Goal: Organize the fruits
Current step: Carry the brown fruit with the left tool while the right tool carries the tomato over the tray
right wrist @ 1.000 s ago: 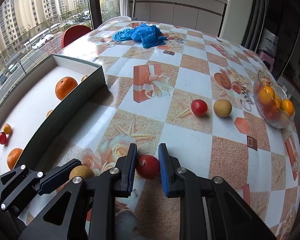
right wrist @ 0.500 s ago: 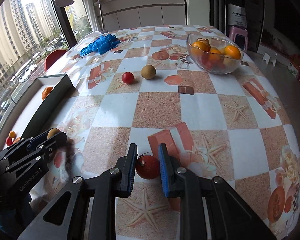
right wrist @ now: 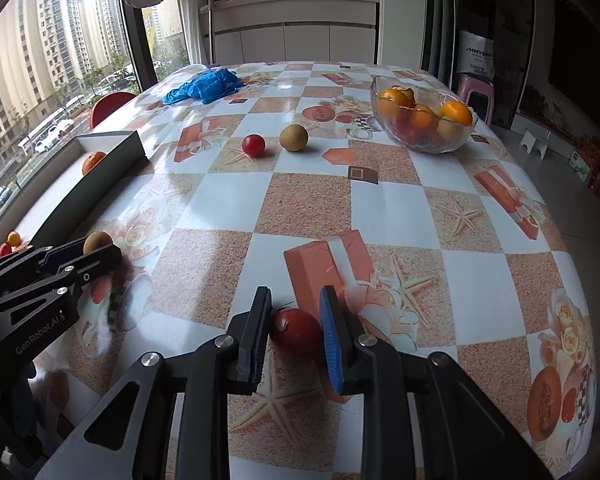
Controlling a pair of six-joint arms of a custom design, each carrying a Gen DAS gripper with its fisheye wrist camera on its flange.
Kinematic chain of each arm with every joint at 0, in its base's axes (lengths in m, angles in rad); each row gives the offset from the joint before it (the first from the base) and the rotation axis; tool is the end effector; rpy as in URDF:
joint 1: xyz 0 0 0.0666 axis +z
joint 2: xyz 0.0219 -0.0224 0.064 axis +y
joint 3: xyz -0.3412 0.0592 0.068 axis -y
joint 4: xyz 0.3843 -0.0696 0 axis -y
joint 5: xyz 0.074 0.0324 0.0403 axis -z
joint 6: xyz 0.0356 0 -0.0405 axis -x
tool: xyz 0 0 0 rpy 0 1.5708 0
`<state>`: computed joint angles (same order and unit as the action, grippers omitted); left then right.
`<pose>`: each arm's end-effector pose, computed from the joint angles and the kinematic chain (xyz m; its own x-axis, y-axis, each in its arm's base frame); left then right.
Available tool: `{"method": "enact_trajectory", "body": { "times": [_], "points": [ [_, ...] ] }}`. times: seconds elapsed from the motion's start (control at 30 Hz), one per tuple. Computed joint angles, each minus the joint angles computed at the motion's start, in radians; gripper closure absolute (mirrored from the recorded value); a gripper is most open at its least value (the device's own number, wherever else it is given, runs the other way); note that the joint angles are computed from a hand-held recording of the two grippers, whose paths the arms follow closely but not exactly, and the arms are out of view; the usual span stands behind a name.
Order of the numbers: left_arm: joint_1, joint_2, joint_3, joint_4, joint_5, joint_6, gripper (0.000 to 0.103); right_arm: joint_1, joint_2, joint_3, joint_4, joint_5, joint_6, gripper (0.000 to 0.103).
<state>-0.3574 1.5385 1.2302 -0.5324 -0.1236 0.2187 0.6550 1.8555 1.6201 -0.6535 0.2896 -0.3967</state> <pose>0.4865 -0.1774 0.2756 -0.7400 0.0465 -0.6710 0.1123 0.9922 -0.0550 0.5018 0.3722 0.2653 -0.7383 -0.1002 -0.6670 -0.1689 0.9849 0.0390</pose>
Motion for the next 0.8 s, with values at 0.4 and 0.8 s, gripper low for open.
{"method": "enact_trajectory", "body": {
  "times": [0.4,0.8],
  "points": [
    [0.039,-0.041,-0.018,-0.048,0.147,0.062,0.076,-0.019,-0.068,-0.075,0.025,-0.071,-0.113,0.078],
    [0.057,-0.127,-0.027,-0.063,0.148,0.068,0.076,-0.009,-0.073,-0.021,0.031,-0.127,-0.125,0.078]
  ]
}}
